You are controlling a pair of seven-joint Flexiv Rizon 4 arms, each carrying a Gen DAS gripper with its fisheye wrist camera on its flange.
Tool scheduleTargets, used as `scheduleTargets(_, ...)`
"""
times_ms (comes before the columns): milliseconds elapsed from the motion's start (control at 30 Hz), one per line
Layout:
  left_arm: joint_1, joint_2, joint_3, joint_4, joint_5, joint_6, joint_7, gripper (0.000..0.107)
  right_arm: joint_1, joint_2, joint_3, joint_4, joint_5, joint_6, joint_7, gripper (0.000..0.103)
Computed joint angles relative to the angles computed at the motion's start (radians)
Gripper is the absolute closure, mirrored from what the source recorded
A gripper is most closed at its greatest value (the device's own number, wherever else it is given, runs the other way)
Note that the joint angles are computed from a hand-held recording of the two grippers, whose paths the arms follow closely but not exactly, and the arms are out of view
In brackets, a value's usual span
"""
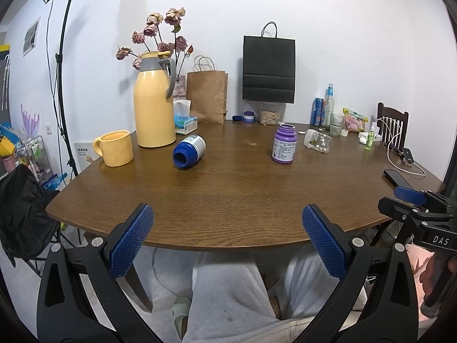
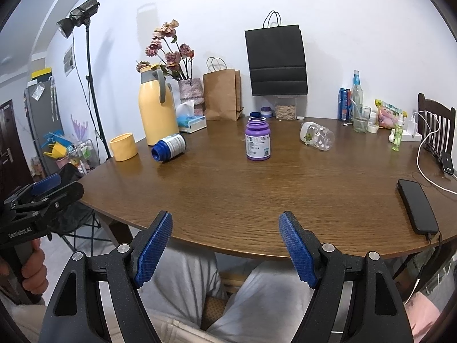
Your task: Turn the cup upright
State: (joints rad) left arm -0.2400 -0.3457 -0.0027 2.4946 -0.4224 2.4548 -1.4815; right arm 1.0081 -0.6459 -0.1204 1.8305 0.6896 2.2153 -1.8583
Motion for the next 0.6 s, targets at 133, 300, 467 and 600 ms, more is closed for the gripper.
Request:
scheduleTargets(133, 0.001, 0.002, 0.000, 0.000, 0.002, -0.002, 0.000, 0.004, -0.012, 0.003, 0.013, 0.005, -0.020, 0.002, 0.007, 0.021)
scheduleTargets(300, 0.004, 0.007, 0.001, -0.001, 0.005, -0.006, 0.002, 0.004, -0.004, 0.001, 0.004, 0.003, -0.010, 0.003, 0.001, 0.021)
scheduleTargets(467, 0.002, 0.005, 0.002, 0.001, 0.001, -0.005, 0.003, 0.004, -0.005, 0.000, 0.006, 0.002, -0.011, 0.004, 0.000, 0.021)
scheduleTargets(600, 0.007, 0.009, 0.002, 0.000, 0.008, -0.013, 0.001, 0.004, -0.006, 0.002, 0.008, 0.004, -0.011, 0.006, -0.002, 0.021)
